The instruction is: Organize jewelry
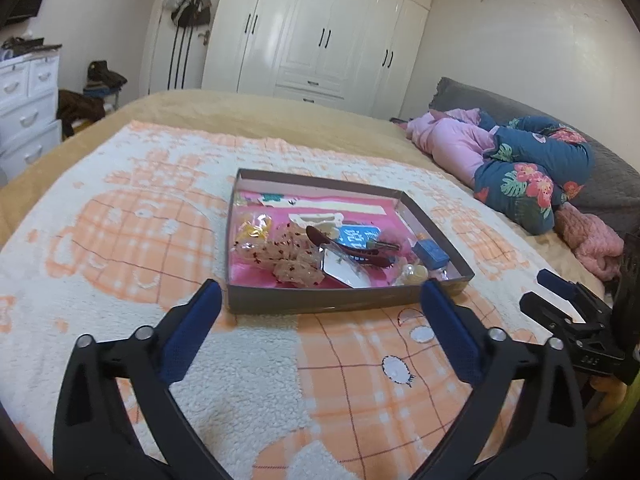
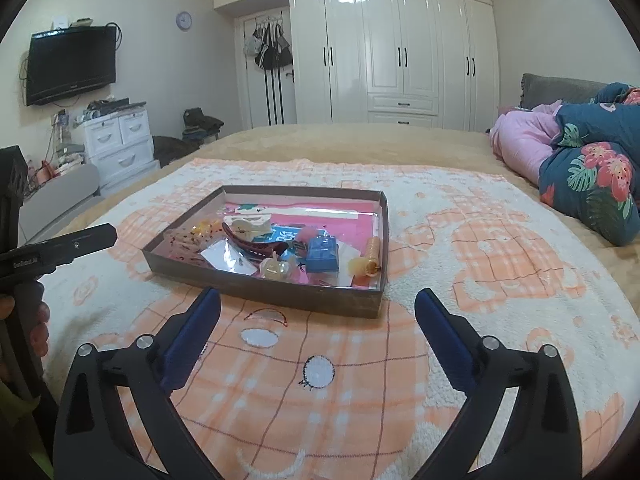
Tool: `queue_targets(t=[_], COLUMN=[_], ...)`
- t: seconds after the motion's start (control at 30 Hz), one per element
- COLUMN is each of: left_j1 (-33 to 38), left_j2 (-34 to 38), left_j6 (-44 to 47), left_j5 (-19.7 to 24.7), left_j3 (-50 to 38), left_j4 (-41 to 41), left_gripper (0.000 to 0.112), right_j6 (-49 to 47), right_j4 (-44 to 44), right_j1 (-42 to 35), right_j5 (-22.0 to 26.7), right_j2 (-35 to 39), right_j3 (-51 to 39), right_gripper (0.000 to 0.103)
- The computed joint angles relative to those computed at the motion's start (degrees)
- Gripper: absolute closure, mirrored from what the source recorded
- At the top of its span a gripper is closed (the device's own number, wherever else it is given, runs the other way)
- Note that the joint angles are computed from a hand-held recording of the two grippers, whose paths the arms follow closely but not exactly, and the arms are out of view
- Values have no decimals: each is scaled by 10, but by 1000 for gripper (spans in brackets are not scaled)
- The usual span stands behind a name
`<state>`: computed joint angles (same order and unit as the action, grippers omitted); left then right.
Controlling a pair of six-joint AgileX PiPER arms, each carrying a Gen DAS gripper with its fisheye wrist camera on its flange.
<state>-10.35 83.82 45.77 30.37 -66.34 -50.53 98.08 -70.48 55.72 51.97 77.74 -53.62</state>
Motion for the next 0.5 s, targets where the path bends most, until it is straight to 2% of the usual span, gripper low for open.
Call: queue_targets(t=[0.17,0.5], left_j1=[-5,-19], left_j2=[-26,-65], left_j6=[-11,-34], left_j5=[-31,-76], left_j3=[33,80], left_j4=[16,40], left_gripper=[21,21], right_j6=[58,97], right_j4=[-44,-61], right_j1=[30,71], right_j5=[30,81], right_j2=[-12,-12], right_j3=[21,32], right_gripper=[7,6])
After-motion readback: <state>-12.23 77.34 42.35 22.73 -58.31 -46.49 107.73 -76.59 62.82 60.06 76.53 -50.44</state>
